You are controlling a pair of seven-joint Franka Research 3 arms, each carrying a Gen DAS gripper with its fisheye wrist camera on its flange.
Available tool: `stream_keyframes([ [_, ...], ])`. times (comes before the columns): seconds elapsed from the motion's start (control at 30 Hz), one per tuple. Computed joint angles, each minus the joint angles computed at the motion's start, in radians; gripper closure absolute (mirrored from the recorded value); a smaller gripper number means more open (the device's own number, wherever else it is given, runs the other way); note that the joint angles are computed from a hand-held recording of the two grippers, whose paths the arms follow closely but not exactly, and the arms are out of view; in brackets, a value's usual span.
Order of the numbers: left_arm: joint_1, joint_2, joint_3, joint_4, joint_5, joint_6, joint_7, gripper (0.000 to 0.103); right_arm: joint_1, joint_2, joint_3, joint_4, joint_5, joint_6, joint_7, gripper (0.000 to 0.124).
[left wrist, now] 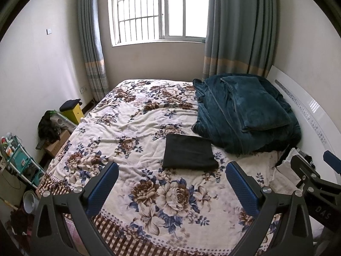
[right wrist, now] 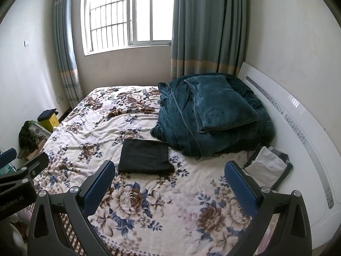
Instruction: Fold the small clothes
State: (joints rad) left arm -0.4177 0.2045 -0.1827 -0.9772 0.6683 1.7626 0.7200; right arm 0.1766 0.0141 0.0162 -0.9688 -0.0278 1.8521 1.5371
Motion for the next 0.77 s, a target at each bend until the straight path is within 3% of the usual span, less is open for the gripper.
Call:
stream_keyframes([
  [0.77,-0.005,-0.021,-0.009,-0.033,0.021,-0.002,-0.041,0.0,-0.001,-0.022,0.004,-0.035,-0.004,0.013,0.004,0.021],
])
